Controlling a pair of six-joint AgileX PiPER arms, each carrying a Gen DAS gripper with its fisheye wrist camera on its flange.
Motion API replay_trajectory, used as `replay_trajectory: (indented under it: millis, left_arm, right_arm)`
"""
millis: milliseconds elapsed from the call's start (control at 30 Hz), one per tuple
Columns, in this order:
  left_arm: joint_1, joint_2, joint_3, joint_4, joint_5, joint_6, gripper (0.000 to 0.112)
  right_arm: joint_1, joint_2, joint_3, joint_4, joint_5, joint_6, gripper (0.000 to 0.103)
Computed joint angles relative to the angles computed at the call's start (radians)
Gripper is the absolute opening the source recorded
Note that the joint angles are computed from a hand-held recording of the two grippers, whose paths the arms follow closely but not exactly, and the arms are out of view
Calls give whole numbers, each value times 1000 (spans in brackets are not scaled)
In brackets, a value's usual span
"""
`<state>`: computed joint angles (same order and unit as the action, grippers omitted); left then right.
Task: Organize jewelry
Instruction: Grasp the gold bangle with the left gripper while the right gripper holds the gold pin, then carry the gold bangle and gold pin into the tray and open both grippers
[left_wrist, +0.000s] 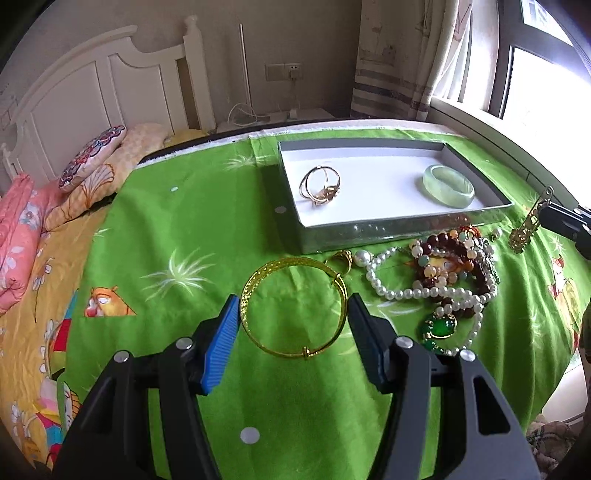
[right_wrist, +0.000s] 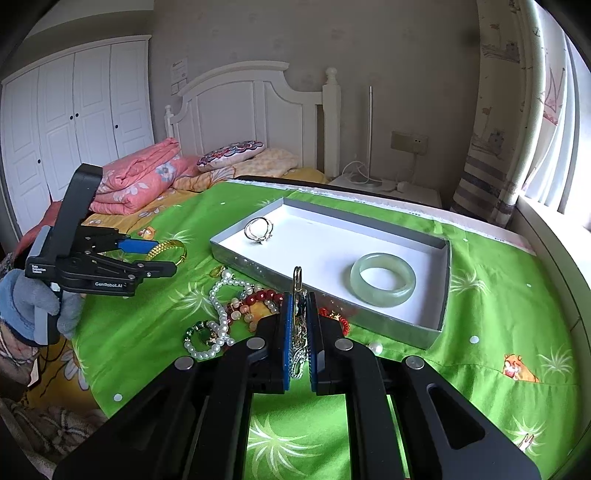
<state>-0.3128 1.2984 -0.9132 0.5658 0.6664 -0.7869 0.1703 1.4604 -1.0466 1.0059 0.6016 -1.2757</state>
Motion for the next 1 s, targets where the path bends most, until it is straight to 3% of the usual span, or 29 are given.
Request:
replay_trajectory:
  millis: [633, 833, 1000]
  left_arm:
    - [-35, 113, -184, -50, 15, 75, 59]
    - [-4, 224, -318, -191, -17, 210, 59]
    - [29, 361, -475, -291, 2, 306, 59]
  right_arm:
    - [-33, 63, -84, -4, -35, 27, 8]
    - [-34, 154, -210, -135, -54, 136, 8]
    - [-23, 277, -370, -305, -62, 303, 8]
